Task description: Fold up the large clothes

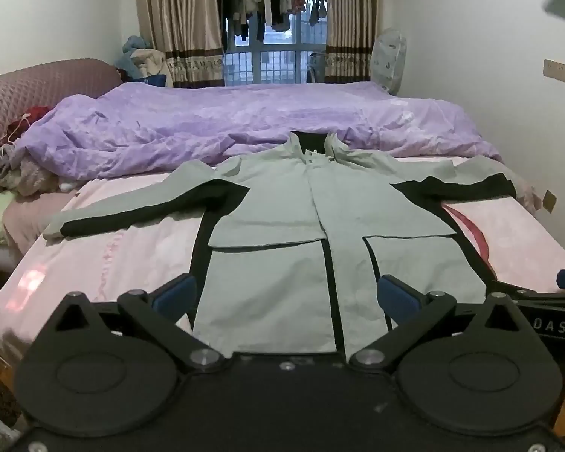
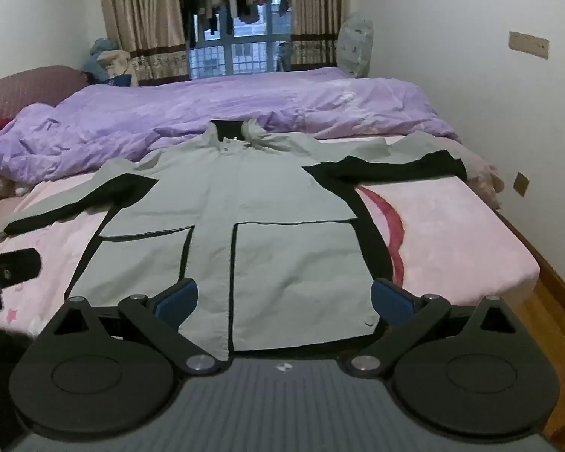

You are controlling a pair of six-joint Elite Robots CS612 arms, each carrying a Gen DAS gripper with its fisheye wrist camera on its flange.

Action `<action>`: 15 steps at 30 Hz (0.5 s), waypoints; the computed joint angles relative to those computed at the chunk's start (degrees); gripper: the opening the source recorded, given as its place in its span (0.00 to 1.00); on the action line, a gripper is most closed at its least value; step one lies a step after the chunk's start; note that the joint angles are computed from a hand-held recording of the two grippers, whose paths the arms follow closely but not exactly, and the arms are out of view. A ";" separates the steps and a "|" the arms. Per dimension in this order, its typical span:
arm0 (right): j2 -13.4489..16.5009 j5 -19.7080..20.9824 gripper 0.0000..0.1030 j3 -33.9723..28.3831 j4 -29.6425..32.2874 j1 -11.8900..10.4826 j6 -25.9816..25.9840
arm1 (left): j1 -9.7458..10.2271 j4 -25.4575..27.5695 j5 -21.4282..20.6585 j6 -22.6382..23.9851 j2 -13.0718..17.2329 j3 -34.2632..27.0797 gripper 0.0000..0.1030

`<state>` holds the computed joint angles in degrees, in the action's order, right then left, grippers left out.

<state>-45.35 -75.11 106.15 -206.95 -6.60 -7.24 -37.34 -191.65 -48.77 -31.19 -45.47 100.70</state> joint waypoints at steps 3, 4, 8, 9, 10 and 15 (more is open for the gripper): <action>-0.05 -0.28 1.00 0.14 -0.52 0.56 -1.07 | 0.16 0.81 0.12 0.01 -0.09 -0.22 1.00; -0.09 -0.35 1.00 0.18 -0.36 0.73 -1.39 | 0.14 1.00 0.23 -0.06 -0.02 -0.31 1.00; -0.06 -1.55 1.00 0.16 -0.02 1.47 -1.87 | 0.06 1.56 0.89 -0.23 0.03 -0.43 1.00; -0.03 -1.83 1.00 0.20 -0.11 1.64 -1.75 | 0.00 1.82 1.19 -0.19 0.09 -0.49 1.00; -0.28 -1.20 1.00 0.26 0.30 1.20 -1.78 | -0.06 2.08 1.60 -0.33 0.07 -0.49 1.00; -0.04 -1.23 1.00 0.26 -0.58 1.61 -1.42 | -0.07 2.38 1.50 -0.37 0.21 -0.62 1.00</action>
